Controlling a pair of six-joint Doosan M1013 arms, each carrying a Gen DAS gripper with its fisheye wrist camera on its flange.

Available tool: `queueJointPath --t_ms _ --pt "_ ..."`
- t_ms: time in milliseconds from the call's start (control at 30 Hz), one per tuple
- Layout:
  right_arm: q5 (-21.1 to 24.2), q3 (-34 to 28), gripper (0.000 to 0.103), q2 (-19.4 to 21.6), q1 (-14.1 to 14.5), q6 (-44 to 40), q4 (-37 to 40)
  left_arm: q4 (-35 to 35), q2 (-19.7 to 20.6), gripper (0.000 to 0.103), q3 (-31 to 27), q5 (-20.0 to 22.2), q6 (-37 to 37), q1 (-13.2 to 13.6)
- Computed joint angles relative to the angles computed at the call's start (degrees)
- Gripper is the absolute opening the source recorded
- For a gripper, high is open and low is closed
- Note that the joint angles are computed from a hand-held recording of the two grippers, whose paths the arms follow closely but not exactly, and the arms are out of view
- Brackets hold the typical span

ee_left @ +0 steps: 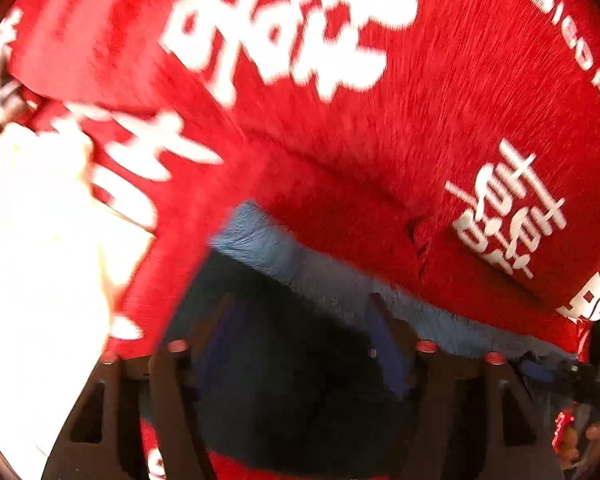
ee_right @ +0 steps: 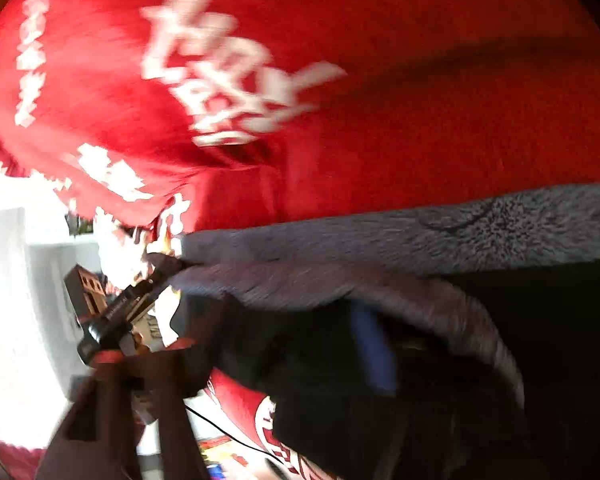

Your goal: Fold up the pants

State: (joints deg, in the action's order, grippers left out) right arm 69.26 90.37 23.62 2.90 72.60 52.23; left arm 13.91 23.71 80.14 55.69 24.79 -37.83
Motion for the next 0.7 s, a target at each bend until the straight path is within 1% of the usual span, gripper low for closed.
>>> queueJointPath --t_ms 33,67,100,133,167,233,267,300,333,367,400,467,500,567,600,667,700 --pt "-0.39 0.47 0.074 -1.03 0.11 -1.02 0.55 0.05 -0.59 0.067 0.21 0.62 0.01 -0.14" --pt "-0.64 1.09 0.072 -2.05 0.32 -2.86 1.72 -0.41 -0.79 0.067 0.31 1.09 0.39 -0.19" --pt "-0.35 1.35 0.06 -2.49 0.54 -4.55 2.44 -0.94 -0.56 0.067 0.14 1.73 1.32 -0.27" --pt "0.05 1.07 0.053 -2.62 1.34 -5.34 1.73 -1.56 0.21 0.067 -0.49 3.05 2.92 -0.49" --pt "0.37 0.18 0.05 -2.26 2.68 -5.35 -0.63 -2.41 1.48 0.067 -1.52 4.35 4.64 -0.49" --pt "0.4 -1.32 0.05 -1.04 4.63 -5.12 -5.29 -3.86 3.78 0.067 -2.75 4.85 6.88 -0.69" --pt "0.0 -2.25 0.05 -0.14 5.41 -4.45 -7.42 -3.45 4.71 0.067 -3.47 5.65 6.9 -1.07" --pt "-0.78 -3.04 0.05 0.98 6.24 -3.64 -9.62 -2.25 6.19 0.067 -4.56 7.38 6.55 -1.44" --pt "-1.71 -3.61 0.05 1.74 6.67 -2.82 -11.49 0.62 7.07 0.067 -5.23 8.94 5.57 -2.07" --pt "-3.04 -3.62 0.05 2.22 6.52 -2.18 -13.96 2.95 7.67 0.07 -5.76 9.98 5.17 -2.55" --pt "-4.06 -3.78 0.047 2.77 6.25 -1.72 -14.79 4.25 8.36 0.075 -6.48 11.34 5.41 -2.81" --pt "-4.83 -4.07 0.046 3.2 4.02 0.73 -10.85 3.89 8.47 0.075 -6.64 11.64 5.87 -2.65" --pt "-5.91 -3.75 0.048 2.81 3.08 1.98 -9.67 3.44 8.32 0.075 -6.68 11.95 6.09 -2.56" --pt "-7.72 -2.68 0.049 1.59 1.14 3.06 -7.26 2.23 8.12 0.075 -7.21 14.35 6.33 -2.5" --pt "-7.86 -1.95 0.053 0.69 -0.16 3.11 -5.66 1.73 7.56 0.075 -7.01 14.9 6.14 -2.67" --pt "-6.88 -0.29 0.059 -1.1 -2.22 2.43 -3.41 1.52 6.58 0.075 -6.61 14.93 6.55 -3.39" --pt "-5.97 0.68 0.059 -2.16 -3.13 2.22 -2.93 1.48 6.27 0.075 -6.68 15.33 7.23 -3.9"
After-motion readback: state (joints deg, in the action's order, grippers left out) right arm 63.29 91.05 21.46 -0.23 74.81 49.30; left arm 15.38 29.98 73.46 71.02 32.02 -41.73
